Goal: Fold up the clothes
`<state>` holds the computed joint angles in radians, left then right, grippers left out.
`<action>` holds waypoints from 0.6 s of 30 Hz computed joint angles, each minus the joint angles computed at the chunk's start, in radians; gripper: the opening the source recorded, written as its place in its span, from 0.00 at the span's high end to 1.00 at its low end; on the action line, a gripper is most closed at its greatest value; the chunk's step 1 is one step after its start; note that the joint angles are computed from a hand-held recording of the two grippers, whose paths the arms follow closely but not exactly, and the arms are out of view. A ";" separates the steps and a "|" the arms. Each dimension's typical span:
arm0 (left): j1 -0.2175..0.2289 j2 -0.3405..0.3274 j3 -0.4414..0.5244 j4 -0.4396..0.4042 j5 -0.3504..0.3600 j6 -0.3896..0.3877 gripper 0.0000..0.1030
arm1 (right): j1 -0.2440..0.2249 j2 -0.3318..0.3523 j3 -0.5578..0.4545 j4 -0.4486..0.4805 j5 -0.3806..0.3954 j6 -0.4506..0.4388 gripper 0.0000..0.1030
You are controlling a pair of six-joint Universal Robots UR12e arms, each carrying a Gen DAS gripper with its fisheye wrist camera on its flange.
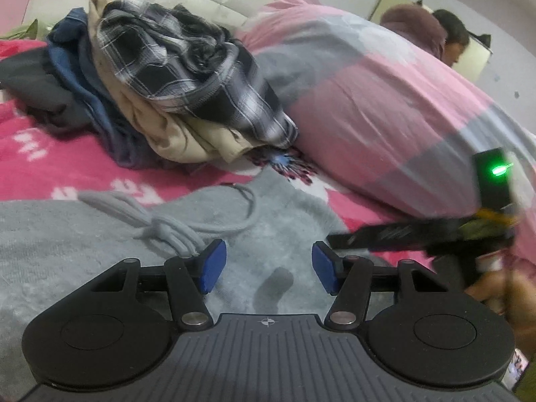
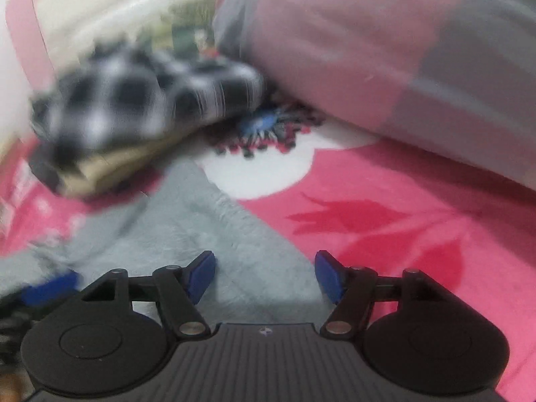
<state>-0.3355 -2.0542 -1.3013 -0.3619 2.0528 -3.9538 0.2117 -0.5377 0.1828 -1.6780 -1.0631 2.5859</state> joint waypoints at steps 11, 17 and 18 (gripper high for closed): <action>0.004 -0.008 0.011 -0.017 0.039 -0.005 0.46 | 0.021 -0.083 0.230 -0.395 -0.037 0.127 0.98; 0.004 -0.006 0.006 -0.012 0.047 -0.014 0.46 | 0.033 -0.074 0.230 -0.416 -0.115 0.155 0.82; 0.004 -0.003 0.002 -0.005 0.048 -0.022 0.45 | 0.024 -0.072 0.217 -0.410 -0.083 0.191 0.82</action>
